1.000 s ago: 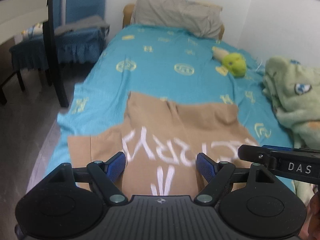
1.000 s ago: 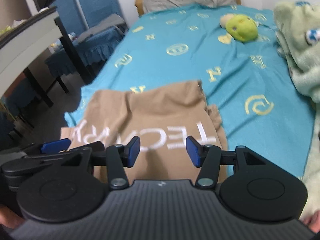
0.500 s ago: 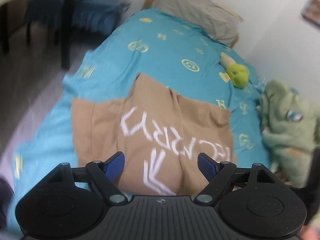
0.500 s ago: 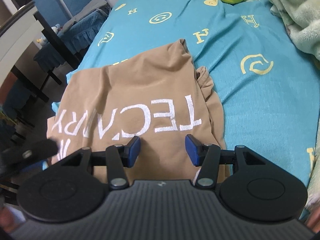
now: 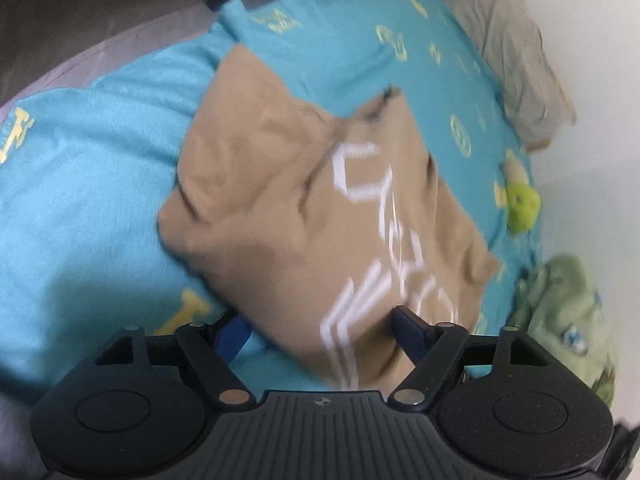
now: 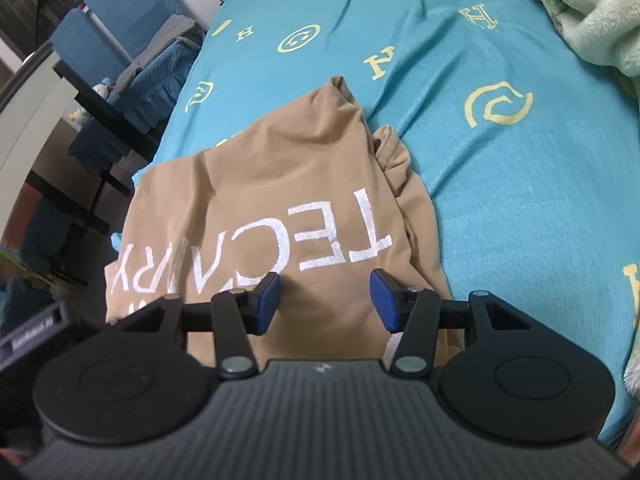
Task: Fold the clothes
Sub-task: 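Grasp the folded bundle with both tools and lift it off the bed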
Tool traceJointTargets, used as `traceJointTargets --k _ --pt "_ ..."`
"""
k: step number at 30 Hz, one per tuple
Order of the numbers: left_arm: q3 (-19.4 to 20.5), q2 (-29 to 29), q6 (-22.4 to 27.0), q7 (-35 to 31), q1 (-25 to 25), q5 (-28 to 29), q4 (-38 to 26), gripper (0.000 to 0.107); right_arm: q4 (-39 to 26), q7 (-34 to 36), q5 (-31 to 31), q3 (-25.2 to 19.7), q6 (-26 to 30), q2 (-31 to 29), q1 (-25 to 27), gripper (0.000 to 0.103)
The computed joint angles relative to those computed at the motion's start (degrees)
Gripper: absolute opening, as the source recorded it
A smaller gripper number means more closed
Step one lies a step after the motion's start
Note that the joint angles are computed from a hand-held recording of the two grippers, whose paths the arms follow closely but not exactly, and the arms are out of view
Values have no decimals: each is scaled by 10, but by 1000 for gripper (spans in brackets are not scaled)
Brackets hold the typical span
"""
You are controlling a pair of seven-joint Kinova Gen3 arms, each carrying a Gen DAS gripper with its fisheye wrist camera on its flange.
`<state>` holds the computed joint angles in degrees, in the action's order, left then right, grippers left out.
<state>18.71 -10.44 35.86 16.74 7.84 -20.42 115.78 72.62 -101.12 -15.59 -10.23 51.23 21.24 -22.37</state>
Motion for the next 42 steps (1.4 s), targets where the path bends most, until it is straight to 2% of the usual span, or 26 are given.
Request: traceJointTargets --k 2,6,8,10,11,13,16,18,20,24,26,28,29,32,34,35,37,38,39,42 --pt "19 -19 -40 36 -19 -40 24 77 1 -3 -1 1 -1 0 0 52" --pt "105 -68 -123 113 -113 -112 73 77 5 -16 -4 2 -6 0 0 52" --pt "118 -71 -130 116 -133 -101 76 77 8 -13 -25 28 -7 -2 -13 52" --pt "105 -50 -109 81 -122 -65 64 76 10 -6 -61 81 -2 -7 -43 52" --pt "100 -38 -99 68 -118 -54 59 72 11 -5 -75 100 0 -8 -54 52" --pt "92 -21 -91 63 -110 -48 60 65 16 -2 -100 109 -3 -13 -50 53" --pt "106 -24 -99 106 -122 -78 70 57 44 36 -170 50 -18 -30 20 57" --pt "123 -29 -98 128 -131 -103 73 49 64 51 -216 -2 -28 -40 73 81" --pt "130 -32 -98 143 -134 -116 75 43 75 54 -263 -55 -23 -41 125 91" --pt "158 -40 -118 180 -164 -152 80 30 90 74 -356 -155 16 7 204 90" --pt "179 -49 -132 198 -188 -171 85 26 98 77 -398 -163 34 32 203 90" --pt "202 -68 -161 214 -225 -178 97 24 112 59 -414 -144 26 38 184 90" --pt "218 -82 -181 226 -251 -179 105 23 126 52 -426 -128 9 31 174 90" --pt "247 -116 -232 237 -309 -171 123 22 169 27 -448 -113 -58 11 169 91" --pt "261 -139 -266 239 -343 -159 135 22 199 24 -475 -90 -105 -9 159 87" --pt "263 -144 -274 234 -350 -153 137 22 210 16 -478 -89 -128 -17 161 73" --pt "264 -152 -285 222 -357 -140 140 22 220 1 -468 -100 -158 -26 169 61" --pt "264 -155 -287 214 -358 -134 141 22 221 3 -466 -106 -163 -27 172 48" --pt "261 -157 -284 205 -354 -129 138 22 221 10 -463 -108 -168 -30 171 39" --pt "230 -156 -267 178 -319 -105 130 22 217 40 -455 -111 -183 -43 165 31"
